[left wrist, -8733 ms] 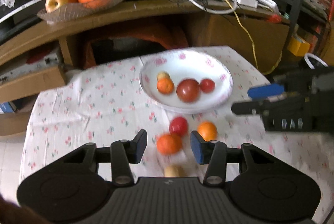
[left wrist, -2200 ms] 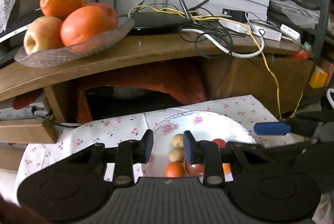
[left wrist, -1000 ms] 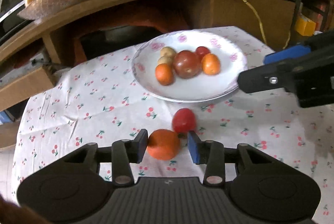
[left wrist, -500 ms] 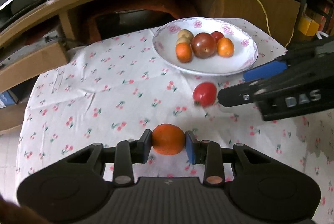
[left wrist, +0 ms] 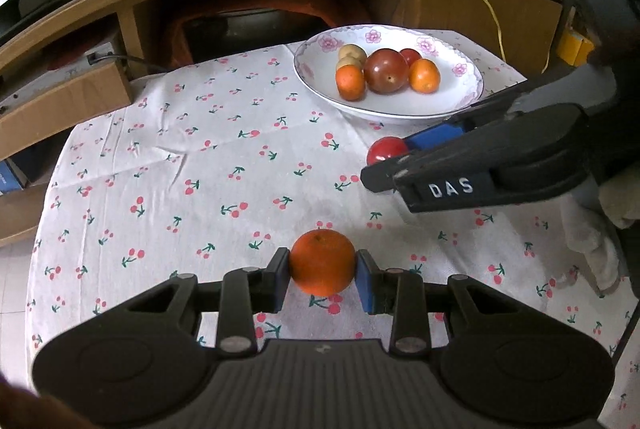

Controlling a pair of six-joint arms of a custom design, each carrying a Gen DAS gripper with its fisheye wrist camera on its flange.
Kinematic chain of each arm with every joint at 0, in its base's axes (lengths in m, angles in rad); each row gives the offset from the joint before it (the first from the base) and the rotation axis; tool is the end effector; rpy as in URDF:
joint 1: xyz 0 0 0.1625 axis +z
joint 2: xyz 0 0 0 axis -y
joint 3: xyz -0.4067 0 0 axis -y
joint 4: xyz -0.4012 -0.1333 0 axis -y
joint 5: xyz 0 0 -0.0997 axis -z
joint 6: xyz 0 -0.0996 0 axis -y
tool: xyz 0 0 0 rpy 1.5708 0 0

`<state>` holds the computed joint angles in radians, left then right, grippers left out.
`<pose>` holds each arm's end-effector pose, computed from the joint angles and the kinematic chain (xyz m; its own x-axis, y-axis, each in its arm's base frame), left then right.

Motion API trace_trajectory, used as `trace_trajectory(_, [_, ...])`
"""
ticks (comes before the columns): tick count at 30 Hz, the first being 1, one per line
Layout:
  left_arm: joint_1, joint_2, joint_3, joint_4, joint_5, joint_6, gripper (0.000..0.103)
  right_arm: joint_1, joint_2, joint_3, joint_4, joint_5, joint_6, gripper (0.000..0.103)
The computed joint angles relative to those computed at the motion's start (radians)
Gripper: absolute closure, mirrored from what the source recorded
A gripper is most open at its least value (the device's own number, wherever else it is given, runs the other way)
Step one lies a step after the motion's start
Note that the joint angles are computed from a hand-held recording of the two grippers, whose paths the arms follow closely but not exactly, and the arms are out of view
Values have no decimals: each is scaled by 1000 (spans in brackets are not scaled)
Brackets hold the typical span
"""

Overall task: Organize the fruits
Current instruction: 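Grasp an orange with the left tool while the right tool grasps a red tomato, then place the orange in the bowl with the left tool while the right tool releases the tomato there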

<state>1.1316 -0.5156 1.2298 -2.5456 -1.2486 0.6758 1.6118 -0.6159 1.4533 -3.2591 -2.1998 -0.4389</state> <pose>-0.1815 -0.7739 0.0346 -0.4399 0.8041 -0.3999 0.8793 0.4762 -0.0097 0.1044 -0.7231 0.1213 -0.7363 0.0902 0.6706 -0.3755 0.7700 -0.5158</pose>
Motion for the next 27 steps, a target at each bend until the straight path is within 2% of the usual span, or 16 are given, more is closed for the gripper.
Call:
trace_trajectory(3, [-2, -8, 11, -2, 6, -2, 63, 10, -31, 35, 26, -12, 15, 68])
trace_trajectory(8, [-13, -30, 40, -7, -18, -28, 63, 42, -100, 132, 49, -87, 40, 68])
trace_trajectory(12, [-30, -50, 99, -26, -21, -22, 63, 59, -167, 244, 59, -143, 69, 68])
trace_trajectory(16, [-48, -77, 166, -25, -17, -12, 63, 50, -181, 296, 37, -159, 67, 68])
trace_trajectory(19, [-59, -82, 204, -80, 4, 16, 63, 38, -183, 321, -21, -142, 17, 67])
trace_trajectory(20, [-62, -81, 205, -79, 9, 15, 63, 36, -189, 323, -16, -138, 31, 66])
trace_trajectory(21, [-63, -80, 201, -73, 16, 13, 63, 32, -199, 326, 0, -126, 51, 57])
trace_trajectory(24, [-71, -72, 188, -54, 36, 8, 61, 24, -212, 332, 4, -98, 54, 54])
trace_trajectory(27, [-78, -67, 182, -48, 61, 17, 53, 13, -233, 345, 24, -64, 82, 49])
